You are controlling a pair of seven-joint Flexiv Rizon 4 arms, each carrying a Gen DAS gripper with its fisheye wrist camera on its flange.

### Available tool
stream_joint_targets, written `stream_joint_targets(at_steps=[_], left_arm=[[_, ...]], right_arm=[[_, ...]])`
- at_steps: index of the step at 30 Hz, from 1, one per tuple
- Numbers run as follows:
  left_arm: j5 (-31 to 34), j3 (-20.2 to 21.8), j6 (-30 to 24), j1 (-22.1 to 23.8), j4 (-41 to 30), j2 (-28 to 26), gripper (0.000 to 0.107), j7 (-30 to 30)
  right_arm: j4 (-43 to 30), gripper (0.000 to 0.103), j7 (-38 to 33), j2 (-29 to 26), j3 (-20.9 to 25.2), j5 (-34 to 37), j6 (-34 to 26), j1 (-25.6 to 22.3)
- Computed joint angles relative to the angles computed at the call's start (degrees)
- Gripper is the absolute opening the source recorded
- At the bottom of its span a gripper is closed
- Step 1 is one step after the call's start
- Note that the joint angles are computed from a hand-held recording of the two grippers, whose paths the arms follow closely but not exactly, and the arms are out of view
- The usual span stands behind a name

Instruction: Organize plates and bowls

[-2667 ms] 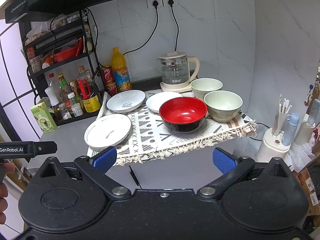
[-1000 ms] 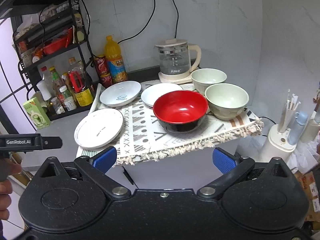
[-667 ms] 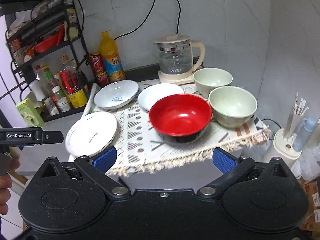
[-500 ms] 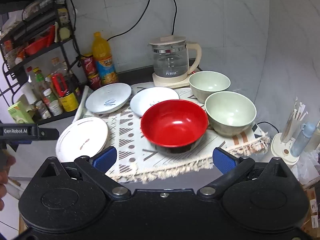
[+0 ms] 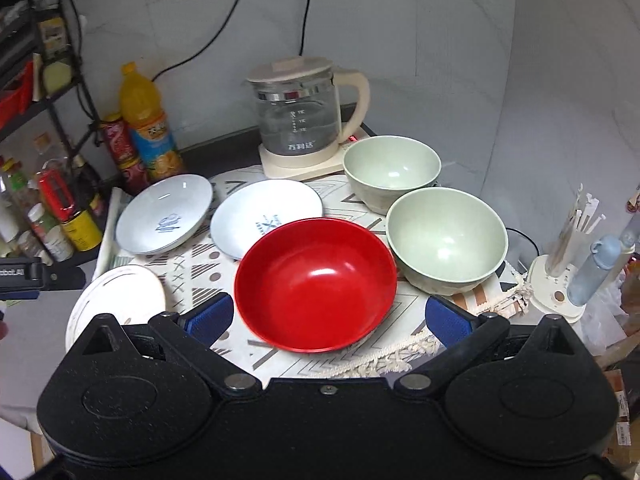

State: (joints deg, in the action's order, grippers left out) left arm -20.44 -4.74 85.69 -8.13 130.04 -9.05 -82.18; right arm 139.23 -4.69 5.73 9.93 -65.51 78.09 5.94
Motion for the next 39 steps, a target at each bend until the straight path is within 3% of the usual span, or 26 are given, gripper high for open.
stream_joint_targets(at_steps=[7, 11, 15, 24, 26, 28, 29, 32, 39], left_arm=[[-4.8, -3.8, -1.3, 2.2, -2.6, -2.7, 0.103, 6.5], [-6.4, -4.3, -3.2, 1.9, -4.7, -4.5, 0.103, 7.0], [-6.8, -5.1, -4.0, 1.2, -6.9, -6.2, 0.103, 8.3], [-2.7, -4.5, -7.5, -2.4, -16.2, -12.5, 0.100, 5.5], [-1.3, -4.7, -8.3, -3.3, -19.0, -14.4, 0.100, 5.2], [0.3, -4.2, -9.8, -4.6, -22.0, -15.8, 0.100, 4.1], [0.4, -5.0, -9.5, -4.7, -22.9, -16.6, 0.100, 4.5], [3.8, -3.1, -11.8, -7.6, -28.0, -19.5, 0.099, 2.3], [6.6, -3.0, -16.1, -10.6, -37.2, -25.8, 0.093, 0.4]], right_arm=[[-2.2, 0.103, -2.3, -2.5, -0.6, 4.8, -3.0, 1.6], [-2.1, 0.103, -3.3, -2.7, -0.8, 9.2, -4.3, 2.0], [-1.7, 0.103, -1.9, -2.7, -1.5, 7.6, -3.9, 0.8], [-1.2, 0.102, -0.1, -4.1, -4.3, 5.9, -1.3, -3.0], [-1.1, 0.097, -0.7, -4.9, -5.2, 5.7, 0.2, -4.0], [-1.3, 0.089, -4.1, -5.5, -5.2, 10.0, -0.3, -4.1], [-1.3, 0.088, -6.0, -5.8, -5.3, 12.7, 0.0, -4.1], [-0.7, 0.087, -4.8, -6.6, -7.0, 9.8, 2.9, -5.7], [-0.5, 0.075, -8.8, -9.4, -9.2, 14.2, 8.0, -7.3]])
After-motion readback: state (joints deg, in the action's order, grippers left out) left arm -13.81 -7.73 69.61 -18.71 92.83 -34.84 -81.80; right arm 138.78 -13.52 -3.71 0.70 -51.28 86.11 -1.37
